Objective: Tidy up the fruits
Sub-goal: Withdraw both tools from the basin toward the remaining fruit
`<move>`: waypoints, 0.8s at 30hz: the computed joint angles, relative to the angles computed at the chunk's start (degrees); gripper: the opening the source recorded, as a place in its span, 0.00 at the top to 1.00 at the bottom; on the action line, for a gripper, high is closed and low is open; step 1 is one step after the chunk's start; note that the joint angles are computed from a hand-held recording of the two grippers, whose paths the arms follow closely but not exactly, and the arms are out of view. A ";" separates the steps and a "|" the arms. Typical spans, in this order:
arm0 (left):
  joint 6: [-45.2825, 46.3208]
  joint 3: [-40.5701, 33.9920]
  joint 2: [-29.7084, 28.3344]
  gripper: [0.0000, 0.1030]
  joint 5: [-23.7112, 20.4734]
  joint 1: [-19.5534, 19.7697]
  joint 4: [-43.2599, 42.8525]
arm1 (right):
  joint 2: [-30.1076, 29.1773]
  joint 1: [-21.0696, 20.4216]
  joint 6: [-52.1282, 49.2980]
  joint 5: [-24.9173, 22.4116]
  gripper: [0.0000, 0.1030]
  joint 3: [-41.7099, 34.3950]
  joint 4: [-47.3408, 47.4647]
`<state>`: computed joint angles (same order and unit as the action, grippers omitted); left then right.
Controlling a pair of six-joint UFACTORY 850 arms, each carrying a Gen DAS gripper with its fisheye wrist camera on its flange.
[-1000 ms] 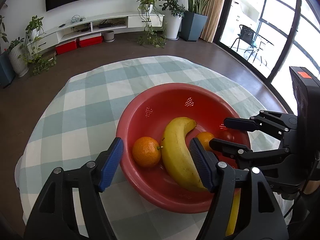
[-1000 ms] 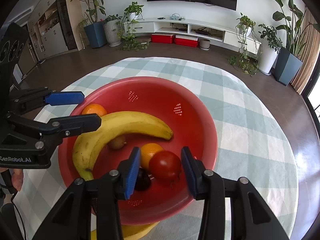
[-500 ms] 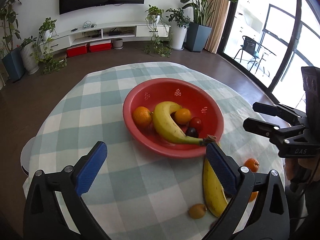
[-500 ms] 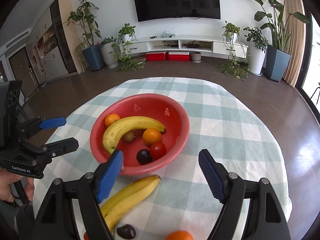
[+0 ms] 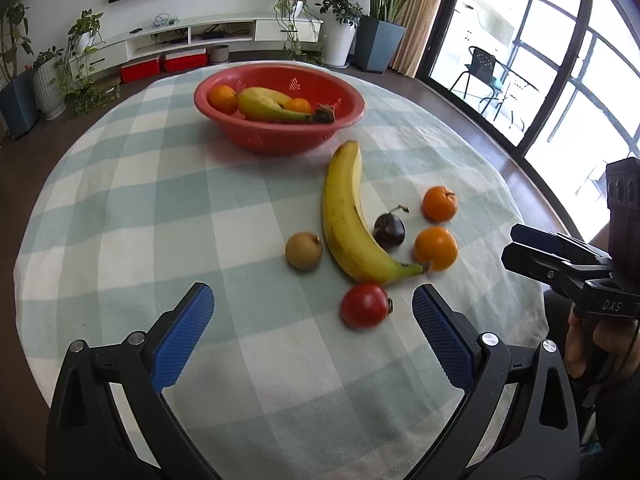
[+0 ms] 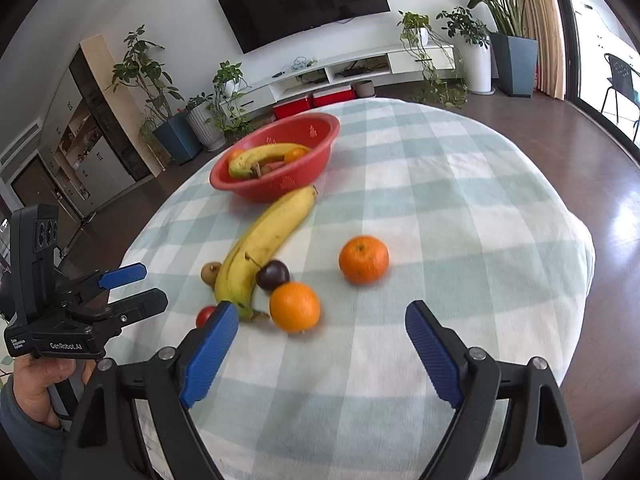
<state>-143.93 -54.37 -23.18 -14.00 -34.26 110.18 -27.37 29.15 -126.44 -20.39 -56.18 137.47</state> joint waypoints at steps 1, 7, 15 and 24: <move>-0.95 0.45 -0.01 0.02 -0.21 -0.63 0.33 | 0.25 0.20 -0.12 -0.09 0.15 0.43 0.02; -1.19 1.10 -0.55 0.02 -0.96 -2.53 -0.82 | 1.27 1.01 -3.15 -2.00 0.15 2.33 2.86; -1.42 -0.50 -2.17 0.02 -0.08 -2.49 1.09 | 1.79 1.96 -8.59 -1.60 0.23 3.66 7.63; 0.15 -3.33 -4.36 0.24 2.65 -1.56 2.99 | 1.54 1.94 -8.64 -1.70 0.26 3.64 7.46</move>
